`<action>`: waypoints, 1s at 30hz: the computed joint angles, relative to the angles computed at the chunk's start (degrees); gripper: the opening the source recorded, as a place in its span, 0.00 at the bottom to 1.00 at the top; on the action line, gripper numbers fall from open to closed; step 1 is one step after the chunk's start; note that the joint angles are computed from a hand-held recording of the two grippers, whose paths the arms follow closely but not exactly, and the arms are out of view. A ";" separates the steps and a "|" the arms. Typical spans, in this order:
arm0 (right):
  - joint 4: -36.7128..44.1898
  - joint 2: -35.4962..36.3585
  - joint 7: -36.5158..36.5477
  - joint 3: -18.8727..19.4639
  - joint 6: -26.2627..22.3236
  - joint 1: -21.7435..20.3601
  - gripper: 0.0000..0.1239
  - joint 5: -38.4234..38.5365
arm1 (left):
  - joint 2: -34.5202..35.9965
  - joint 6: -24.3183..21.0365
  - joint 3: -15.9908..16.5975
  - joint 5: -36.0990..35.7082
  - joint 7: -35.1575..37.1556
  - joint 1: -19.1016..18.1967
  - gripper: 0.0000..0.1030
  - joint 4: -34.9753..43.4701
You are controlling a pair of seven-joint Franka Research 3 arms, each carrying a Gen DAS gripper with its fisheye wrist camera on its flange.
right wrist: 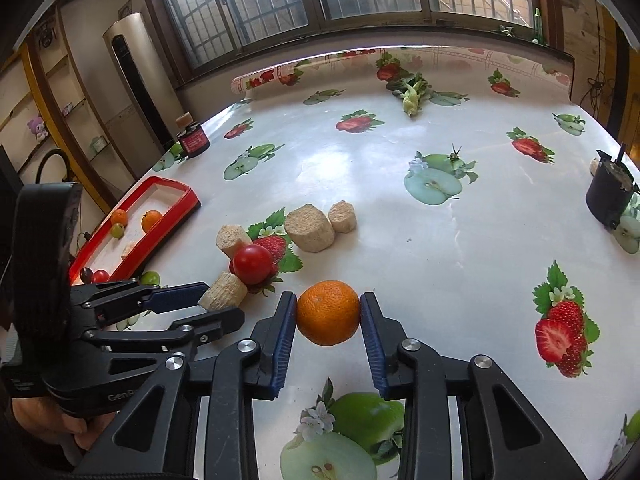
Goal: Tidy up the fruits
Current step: 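Close left gripper on the beige cylinder while right gripper closes on the orange, then carry the cylinder with left gripper while right gripper carries the orange over the tray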
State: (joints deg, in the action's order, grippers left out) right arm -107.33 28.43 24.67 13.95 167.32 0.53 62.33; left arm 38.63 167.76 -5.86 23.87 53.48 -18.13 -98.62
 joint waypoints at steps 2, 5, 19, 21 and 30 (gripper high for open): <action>-0.59 -0.53 -0.39 0.22 0.04 -0.32 0.27 0.50 | -0.36 0.57 -1.17 -0.73 0.80 1.18 0.25 -0.78; -1.29 -1.18 -1.10 0.37 0.06 -0.33 0.27 1.34 | -1.91 2.05 1.33 0.29 -1.10 -0.56 0.25 -2.90; -3.88 -4.58 -7.48 -0.17 -0.45 2.35 0.27 7.85 | -10.41 8.99 13.27 9.85 -14.49 -8.38 0.25 -14.36; -4.18 -4.90 -8.00 -0.43 -0.56 2.92 0.27 8.44 | -11.42 9.63 15.28 12.18 -17.40 -9.73 0.25 -15.64; -5.58 -5.95 -9.86 -1.03 -1.13 5.41 0.27 9.80 | -15.12 11.53 21.53 23.01 -29.81 -13.10 0.25 -20.45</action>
